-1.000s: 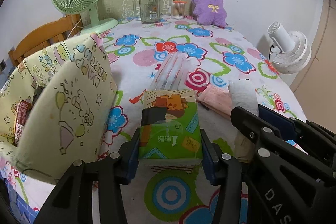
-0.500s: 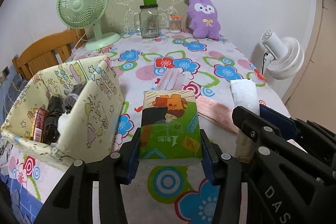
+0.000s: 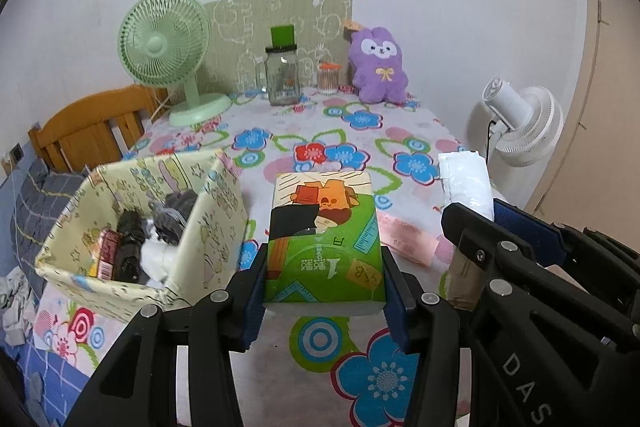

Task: Organize soft objects
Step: 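Carry the tissue pack and white cloth over the cartoon box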

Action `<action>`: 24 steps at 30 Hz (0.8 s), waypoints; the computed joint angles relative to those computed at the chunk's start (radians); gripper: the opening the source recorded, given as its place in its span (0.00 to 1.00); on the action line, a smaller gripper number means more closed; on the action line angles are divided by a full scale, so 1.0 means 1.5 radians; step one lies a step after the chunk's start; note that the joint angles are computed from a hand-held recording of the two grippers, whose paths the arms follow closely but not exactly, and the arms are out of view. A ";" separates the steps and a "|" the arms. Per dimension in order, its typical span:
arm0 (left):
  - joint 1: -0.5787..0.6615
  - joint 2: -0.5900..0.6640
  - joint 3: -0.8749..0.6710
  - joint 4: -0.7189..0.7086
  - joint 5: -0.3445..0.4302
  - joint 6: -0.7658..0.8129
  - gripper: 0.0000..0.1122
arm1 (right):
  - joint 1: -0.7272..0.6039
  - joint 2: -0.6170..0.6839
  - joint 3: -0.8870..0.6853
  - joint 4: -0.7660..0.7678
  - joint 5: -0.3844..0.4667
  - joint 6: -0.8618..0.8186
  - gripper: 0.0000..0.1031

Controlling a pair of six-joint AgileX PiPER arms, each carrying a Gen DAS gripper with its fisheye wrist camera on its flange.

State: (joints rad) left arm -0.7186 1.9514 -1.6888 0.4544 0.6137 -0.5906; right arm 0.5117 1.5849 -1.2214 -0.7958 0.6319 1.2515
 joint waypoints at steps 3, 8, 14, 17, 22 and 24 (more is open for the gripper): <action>-0.001 -0.017 0.009 0.005 -0.004 0.001 0.45 | 0.013 -0.014 -0.004 -0.012 0.018 0.009 0.27; 0.000 -0.039 0.013 0.003 -0.006 0.014 0.45 | 0.030 -0.027 -0.023 -0.016 0.044 0.003 0.27; 0.009 -0.065 0.026 -0.020 -0.016 0.055 0.45 | 0.049 -0.035 -0.040 -0.028 0.063 0.008 0.27; 0.013 -0.072 0.027 -0.018 -0.016 0.063 0.45 | 0.055 -0.032 -0.053 -0.023 0.068 0.003 0.27; 0.026 -0.082 0.031 -0.019 -0.022 0.076 0.45 | 0.065 -0.017 -0.082 -0.021 0.077 -0.004 0.27; 0.033 -0.085 0.034 -0.022 -0.026 0.084 0.46 | 0.069 -0.008 -0.096 -0.017 0.078 -0.011 0.27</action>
State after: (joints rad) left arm -0.6691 1.8233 -1.6380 0.4207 0.5754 -0.4648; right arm 0.6147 1.5737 -1.3658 -0.8214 0.7483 1.2355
